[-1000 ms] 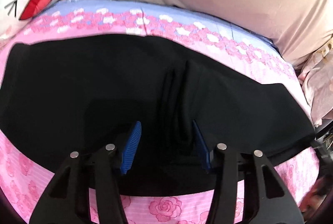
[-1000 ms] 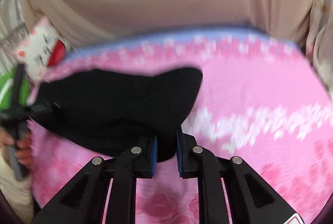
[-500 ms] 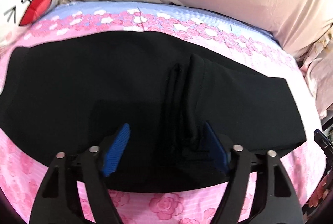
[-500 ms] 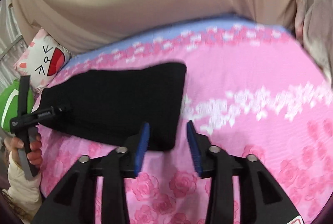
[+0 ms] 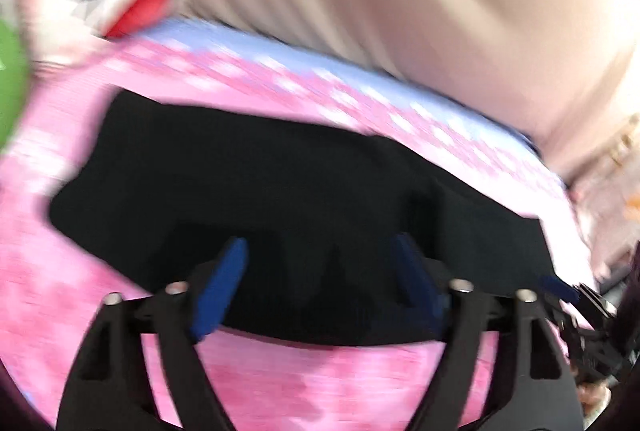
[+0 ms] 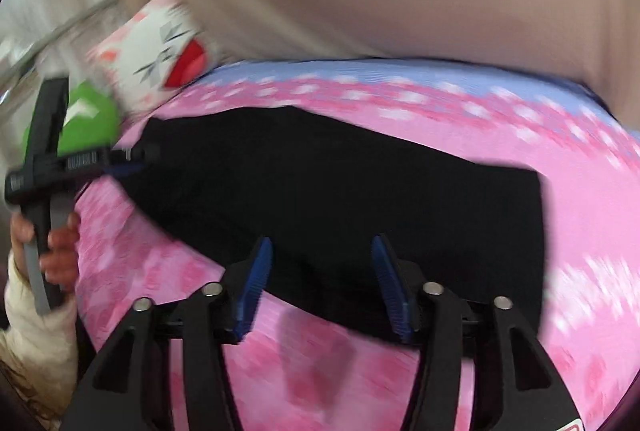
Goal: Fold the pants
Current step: 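Grasp the folded pants edge with the left gripper and lift it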
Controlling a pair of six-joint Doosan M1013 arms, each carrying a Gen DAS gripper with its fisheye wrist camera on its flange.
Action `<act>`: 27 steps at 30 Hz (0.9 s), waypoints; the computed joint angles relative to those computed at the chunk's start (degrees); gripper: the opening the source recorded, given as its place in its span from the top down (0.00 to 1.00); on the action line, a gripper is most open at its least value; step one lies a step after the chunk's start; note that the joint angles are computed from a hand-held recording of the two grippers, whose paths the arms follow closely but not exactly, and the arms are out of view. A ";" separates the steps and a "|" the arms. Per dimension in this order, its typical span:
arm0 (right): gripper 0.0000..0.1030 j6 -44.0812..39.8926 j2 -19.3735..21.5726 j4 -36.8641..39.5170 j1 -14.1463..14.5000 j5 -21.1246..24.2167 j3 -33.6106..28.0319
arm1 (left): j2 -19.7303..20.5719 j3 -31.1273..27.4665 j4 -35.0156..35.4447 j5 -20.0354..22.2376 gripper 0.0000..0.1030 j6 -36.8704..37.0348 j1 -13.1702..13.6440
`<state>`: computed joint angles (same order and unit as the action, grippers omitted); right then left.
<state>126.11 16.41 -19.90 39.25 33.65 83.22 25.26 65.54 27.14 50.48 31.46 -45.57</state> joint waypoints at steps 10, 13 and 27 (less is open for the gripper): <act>0.83 -8.23 12.57 -6.15 3.50 12.24 -15.15 | -5.65 9.40 2.25 -0.32 0.19 -8.02 3.97; 0.82 -2.40 10.81 -6.40 3.10 8.80 -15.29 | -7.01 12.20 0.15 -3.30 0.19 -8.08 4.73; 0.42 2.73 7.47 -4.47 3.08 3.58 -9.89 | -4.80 12.52 -3.63 -7.23 0.11 -15.28 9.70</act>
